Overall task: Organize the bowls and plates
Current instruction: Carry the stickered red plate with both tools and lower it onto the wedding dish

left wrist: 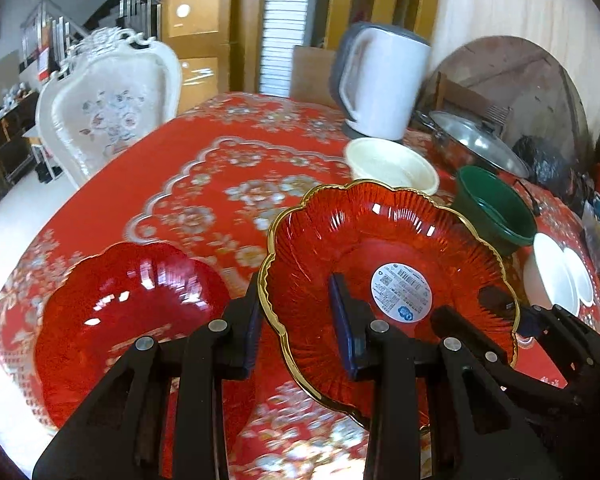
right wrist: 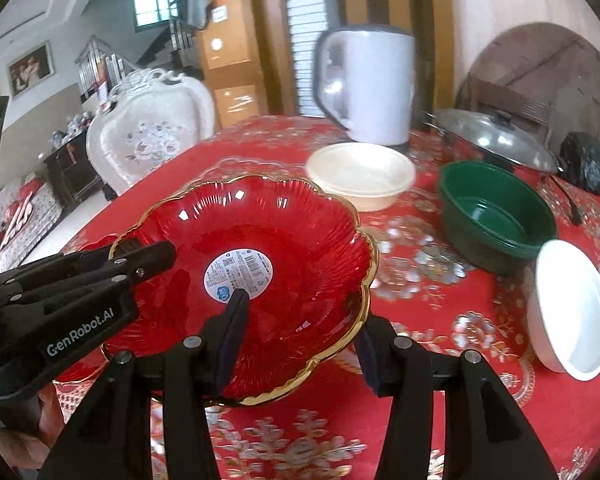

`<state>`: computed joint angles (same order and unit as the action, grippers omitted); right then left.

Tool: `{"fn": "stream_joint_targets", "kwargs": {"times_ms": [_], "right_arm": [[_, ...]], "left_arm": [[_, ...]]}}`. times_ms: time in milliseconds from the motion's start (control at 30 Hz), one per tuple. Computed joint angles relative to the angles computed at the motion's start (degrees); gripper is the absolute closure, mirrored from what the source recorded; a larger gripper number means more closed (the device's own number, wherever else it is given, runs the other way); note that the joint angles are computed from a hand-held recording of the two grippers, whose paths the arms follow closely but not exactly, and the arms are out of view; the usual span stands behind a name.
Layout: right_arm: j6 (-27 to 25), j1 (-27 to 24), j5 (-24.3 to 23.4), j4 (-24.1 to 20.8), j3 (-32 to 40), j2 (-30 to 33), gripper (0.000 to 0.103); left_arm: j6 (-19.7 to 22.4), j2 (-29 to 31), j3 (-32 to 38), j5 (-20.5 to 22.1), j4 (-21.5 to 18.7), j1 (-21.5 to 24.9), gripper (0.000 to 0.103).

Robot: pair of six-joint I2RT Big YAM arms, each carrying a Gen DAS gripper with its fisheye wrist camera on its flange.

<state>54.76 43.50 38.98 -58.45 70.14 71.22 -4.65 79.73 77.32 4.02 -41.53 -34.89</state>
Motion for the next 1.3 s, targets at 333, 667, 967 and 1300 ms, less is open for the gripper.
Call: {"fn": "stream_joint_targets", "kwargs": {"times_ms": [333,667,967,1300], "right_arm": [[-6.0,2.4,-0.9,2.8,7.0,7.1,0.051],[-12.7,2.9,-4.6,5.3,13.8,14.5,0.051],[-14.8,2.9,-6.9,4.2,17.9,19.0,0.051],[-15.0,3.1,-9.0,1.5,21.7,22.8,0.051]], "left_arm": [[0.8,-4.5,-4.0,1.1,0.4,7.6,0.072],[1.4,-5.6,-6.5,2.1,-0.3,13.9,0.072],[2.0,-5.1,-7.9,2.3,-0.8,16.4,0.072],[2.5,-3.3,-8.0,1.4,-1.1,17.3,0.072]]}}
